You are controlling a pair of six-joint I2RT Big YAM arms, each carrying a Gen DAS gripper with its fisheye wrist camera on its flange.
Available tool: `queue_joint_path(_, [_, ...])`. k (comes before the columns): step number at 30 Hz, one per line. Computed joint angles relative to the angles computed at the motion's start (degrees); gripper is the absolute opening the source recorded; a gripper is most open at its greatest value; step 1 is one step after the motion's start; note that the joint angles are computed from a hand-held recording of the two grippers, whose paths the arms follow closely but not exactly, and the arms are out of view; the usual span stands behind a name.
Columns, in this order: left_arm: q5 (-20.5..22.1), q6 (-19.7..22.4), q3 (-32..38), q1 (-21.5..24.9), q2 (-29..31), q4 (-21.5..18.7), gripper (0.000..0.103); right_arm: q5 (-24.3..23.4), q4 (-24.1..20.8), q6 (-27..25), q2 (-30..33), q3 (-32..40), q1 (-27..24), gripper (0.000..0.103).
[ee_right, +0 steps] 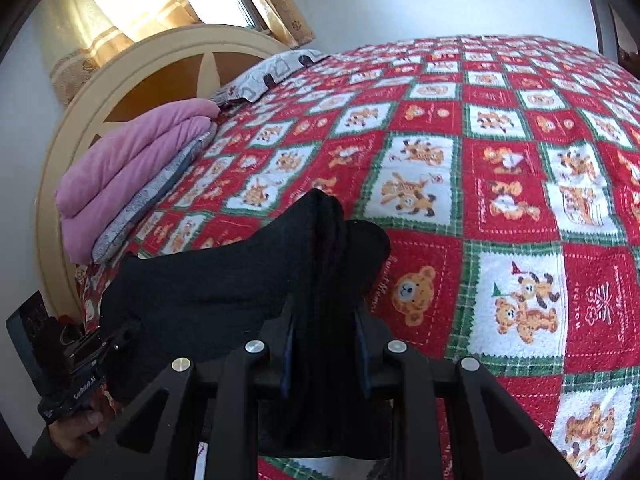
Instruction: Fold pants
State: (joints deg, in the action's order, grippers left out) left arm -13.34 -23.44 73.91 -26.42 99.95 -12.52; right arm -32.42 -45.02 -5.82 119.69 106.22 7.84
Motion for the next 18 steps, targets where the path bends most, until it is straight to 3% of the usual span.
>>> queue_joint_path(6, [0.1,-0.3,0.1,0.1,0.3,-0.6,0.044,0.6,-1.3,1.2,1.1,0.6,-0.2,0.034])
queue_joint_path(8, [-0.4,-1.2,0.3,0.2,0.4,-1.3,0.056,0.6,-1.3,1.5,1.1,0.5,-0.3,0.037])
queue_joint_path(10, [0.0,-1.9,0.3,0.5,0.3,-1.4,0.062,1.7,-1.4,1.5,1.1,0.5,-0.2,0.054])
queue_joint_path(12, [-0.7,-2.7,0.6,0.6,0.3,-2.9,0.076,3.0,-1.3,2.6,1.0,0.5,-0.3,0.064])
queue_joint_path(14, [-1.3,-3.1,0.3,0.6,-0.2,-3.7,0.086,2.8,-1.7,3.6,0.9,0.4,-0.8,0.065])
queue_joint_path(18, [-2.1,-2.6,-1.6,-0.3,-2.7,-4.9,0.086,4.8,0.0,3.8,-2.3,-3.3,-1.5,0.065])
